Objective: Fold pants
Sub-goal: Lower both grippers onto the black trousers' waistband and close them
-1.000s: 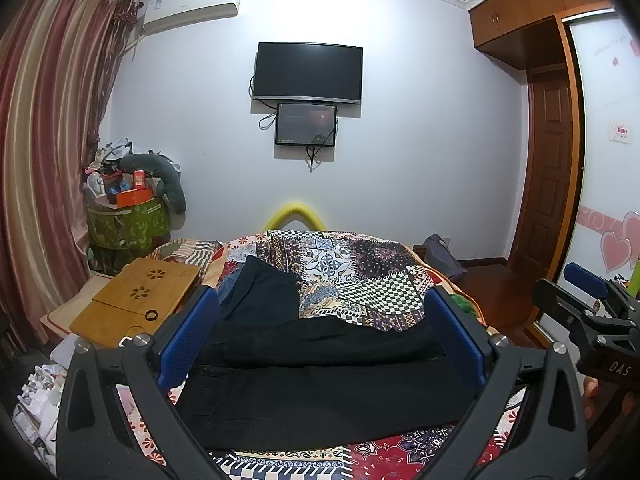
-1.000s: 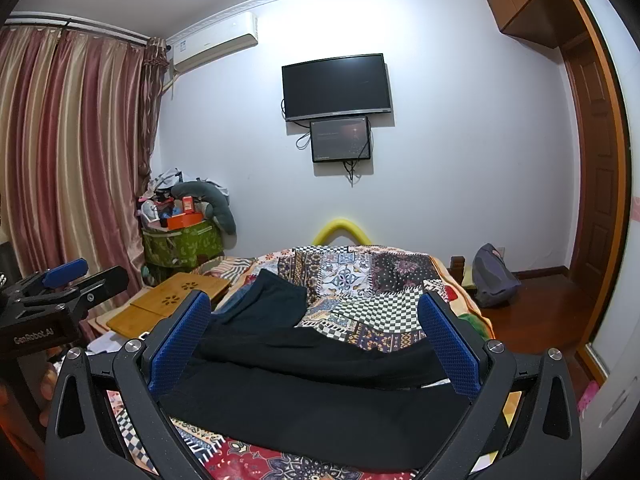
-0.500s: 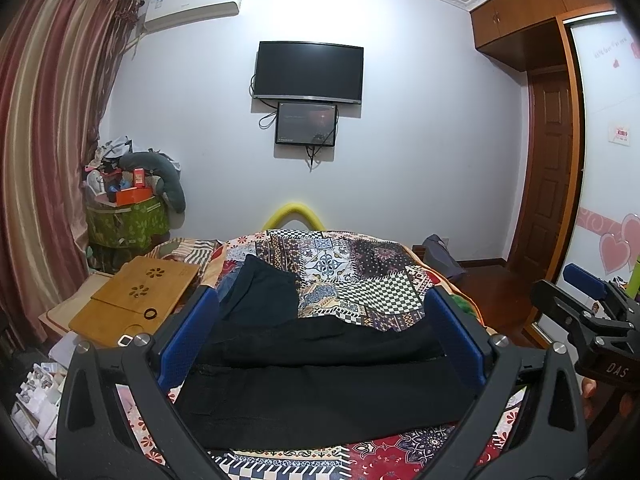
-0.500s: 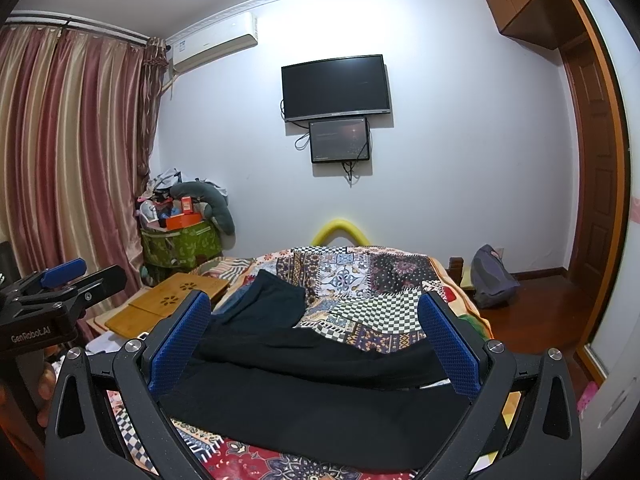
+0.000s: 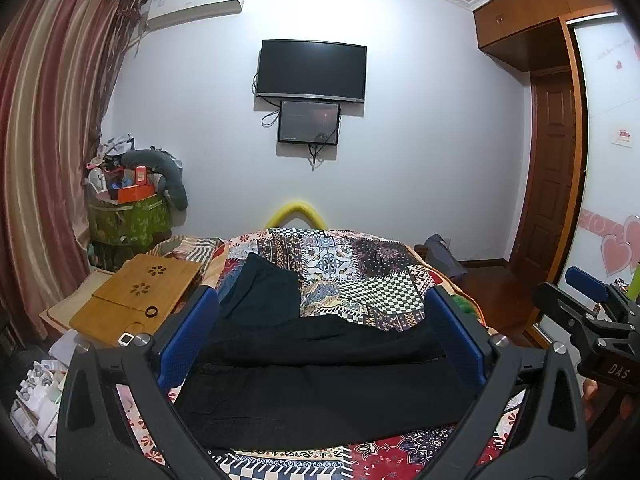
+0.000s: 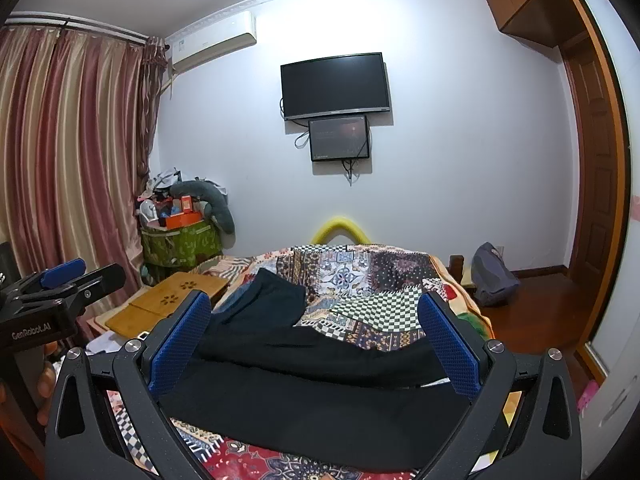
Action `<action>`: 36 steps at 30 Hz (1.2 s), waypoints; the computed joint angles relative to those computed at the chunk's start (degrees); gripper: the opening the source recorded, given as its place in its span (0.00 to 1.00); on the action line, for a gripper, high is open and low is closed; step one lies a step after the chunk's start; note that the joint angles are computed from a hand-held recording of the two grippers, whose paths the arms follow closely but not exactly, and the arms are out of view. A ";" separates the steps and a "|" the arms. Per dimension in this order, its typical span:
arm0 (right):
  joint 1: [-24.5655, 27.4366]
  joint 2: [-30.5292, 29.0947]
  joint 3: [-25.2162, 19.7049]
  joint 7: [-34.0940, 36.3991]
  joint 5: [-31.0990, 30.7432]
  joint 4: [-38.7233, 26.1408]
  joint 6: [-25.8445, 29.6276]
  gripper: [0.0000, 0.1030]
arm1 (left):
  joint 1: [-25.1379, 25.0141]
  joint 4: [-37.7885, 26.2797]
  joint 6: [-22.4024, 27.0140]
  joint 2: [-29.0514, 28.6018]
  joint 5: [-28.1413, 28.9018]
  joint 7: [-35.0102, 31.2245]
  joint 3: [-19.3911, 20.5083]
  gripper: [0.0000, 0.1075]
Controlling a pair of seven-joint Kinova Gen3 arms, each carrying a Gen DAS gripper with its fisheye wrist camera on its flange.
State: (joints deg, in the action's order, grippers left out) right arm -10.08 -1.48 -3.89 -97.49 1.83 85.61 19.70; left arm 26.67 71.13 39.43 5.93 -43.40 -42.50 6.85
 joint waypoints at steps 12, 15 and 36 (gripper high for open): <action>0.76 3.55 0.65 3.59 -4.99 -3.06 2.48 1.00 | -0.85 -0.55 -1.30 2.56 1.55 -1.93 -1.62 0.96; 2.00 5.85 -0.04 6.54 -7.82 -5.02 4.14 1.00 | -1.29 -2.24 -0.65 4.57 3.53 -4.12 -2.67 0.96; 2.94 31.22 0.06 15.40 -4.08 -33.44 24.07 1.00 | -14.42 -42.61 19.06 37.10 26.72 -31.96 -8.65 0.96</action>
